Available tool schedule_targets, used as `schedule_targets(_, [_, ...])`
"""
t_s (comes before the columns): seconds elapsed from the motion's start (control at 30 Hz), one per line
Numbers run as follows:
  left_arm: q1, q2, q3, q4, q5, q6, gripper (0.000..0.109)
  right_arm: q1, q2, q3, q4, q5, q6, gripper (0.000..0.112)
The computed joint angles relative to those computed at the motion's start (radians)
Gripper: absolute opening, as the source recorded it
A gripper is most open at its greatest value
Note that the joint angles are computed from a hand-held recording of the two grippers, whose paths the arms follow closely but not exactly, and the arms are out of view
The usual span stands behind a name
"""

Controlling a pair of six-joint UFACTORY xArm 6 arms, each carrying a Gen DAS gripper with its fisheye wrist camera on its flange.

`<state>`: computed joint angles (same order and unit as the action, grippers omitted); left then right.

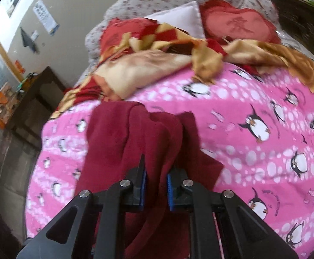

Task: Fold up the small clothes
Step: 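Open both grippers and release the folded sweatshirt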

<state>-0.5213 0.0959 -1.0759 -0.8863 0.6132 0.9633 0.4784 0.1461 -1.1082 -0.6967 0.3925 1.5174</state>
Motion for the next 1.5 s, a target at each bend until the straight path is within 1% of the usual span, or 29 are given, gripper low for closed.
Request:
schedule_targets(0.07, [0.019,-0.009,0.001,0.026,0.043,-0.006,0.038,-0.021,0.017,0.030,0.020,-0.061,0.028,0.022])
schedule_targets(0.1, [0.034,-0.022,0.004,0.034,0.064,-0.001,0.040,-0.030,0.023,0.040,0.015,-0.083,0.046,0.022])
schedule_targets(0.13, [0.047,-0.042,0.016,0.031,0.069,0.016,0.048,-0.037,0.018,0.056,-0.010,-0.100,0.089,0.027])
schedule_targets(0.17, [0.068,-0.075,0.037,0.018,0.066,0.053,0.060,-0.049,0.002,0.085,-0.029,-0.137,0.135,0.028])
schedule_targets(0.2, [0.084,-0.101,0.057,-0.005,0.053,0.097,0.064,-0.052,-0.014,0.102,-0.031,-0.150,0.155,0.028])
schedule_targets(0.23, [0.105,-0.129,0.080,-0.025,0.025,0.143,0.071,-0.048,-0.042,0.121,-0.042,-0.147,0.182,0.031])
schedule_targets(0.27, [0.118,-0.134,0.084,-0.026,0.006,0.160,0.072,-0.036,-0.072,0.133,-0.067,-0.123,0.205,0.032])
schedule_targets(0.3, [0.134,-0.139,0.089,-0.019,-0.019,0.172,0.072,-0.021,-0.095,0.137,-0.090,-0.095,0.220,0.033])
schedule_targets(0.37, [0.154,-0.131,0.090,0.011,-0.061,0.164,0.072,0.014,-0.134,0.150,-0.113,-0.056,0.227,0.044])
schedule_targets(0.43, [0.165,-0.097,0.078,0.073,-0.103,0.099,0.072,0.052,-0.151,0.156,-0.095,-0.035,0.216,0.051])
schedule_targets(0.5, [0.180,-0.072,0.065,0.093,-0.091,0.059,0.072,0.077,-0.144,0.160,-0.059,-0.047,0.206,0.052])
schedule_targets(0.53, [0.182,-0.067,0.069,0.083,-0.090,0.062,0.072,0.089,-0.130,0.161,-0.015,-0.067,0.183,0.052])
schedule_targets(0.6, [0.172,-0.068,0.088,0.090,-0.117,0.057,0.072,0.104,-0.100,0.158,0.048,-0.104,0.140,0.052])
schedule_targets(0.63, [0.165,-0.065,0.096,0.090,-0.129,0.063,0.072,0.115,-0.091,0.154,0.031,-0.099,0.162,0.052])
schedule_targets(0.67, [0.162,-0.059,0.097,0.090,-0.134,0.067,0.072,0.129,-0.089,0.141,-0.019,-0.057,0.217,0.051])
schedule_targets(0.73, [0.153,-0.052,0.102,0.100,-0.136,0.061,0.072,0.151,-0.109,0.138,-0.068,0.018,0.284,0.051])
schedule_targets(0.77, [0.146,-0.041,0.097,0.103,-0.140,0.057,0.072,0.156,-0.126,0.146,-0.113,0.032,0.333,0.051])
schedule_targets(0.83, [0.135,-0.026,0.100,0.121,-0.154,0.049,0.072,0.169,-0.164,0.164,-0.214,0.040,0.426,0.051])
schedule_targets(0.9, [0.128,-0.014,0.103,0.135,-0.158,0.036,0.072,0.168,-0.164,0.160,-0.218,0.009,0.396,0.051])
schedule_targets(1.0, [0.121,0.001,0.104,0.145,-0.163,0.013,0.072,0.167,-0.107,0.126,-0.141,-0.033,0.286,0.046])
schedule_targets(1.03, [0.120,0.004,0.104,0.150,-0.164,0.004,0.072,0.164,-0.077,0.112,-0.089,-0.041,0.232,0.038])
schedule_targets(1.07, [0.121,0.004,0.105,0.159,-0.164,-0.007,0.072,0.162,-0.054,0.103,-0.039,-0.047,0.186,0.022])
schedule_targets(1.1, [0.125,0.001,0.105,0.165,-0.157,-0.012,0.072,0.164,-0.036,0.097,0.004,-0.040,0.150,0.020])
schedule_targets(1.13, [0.128,-0.004,0.107,0.165,-0.152,-0.009,0.072,0.166,-0.039,0.104,0.004,-0.032,0.148,0.019])
schedule_targets(1.17, [0.134,-0.013,0.110,0.161,-0.149,-0.002,0.072,0.165,-0.056,0.120,-0.037,-0.039,0.181,0.019])
schedule_targets(1.27, [0.150,-0.037,0.119,0.130,-0.150,0.032,0.072,0.189,-0.148,0.174,-0.156,0.048,0.268,0.018])
schedule_targets(1.33, [0.154,-0.035,0.112,0.124,-0.152,0.024,0.072,0.186,-0.166,0.200,-0.133,0.057,0.261,0.018])
schedule_targets(1.43, [0.151,-0.023,0.096,0.140,-0.157,-0.018,0.072,0.179,-0.119,0.188,-0.070,0.050,0.211,0.018])
schedule_targets(1.5, [0.150,-0.027,0.094,0.121,-0.155,-0.005,0.072,0.183,-0.122,0.193,-0.085,0.046,0.238,0.019])
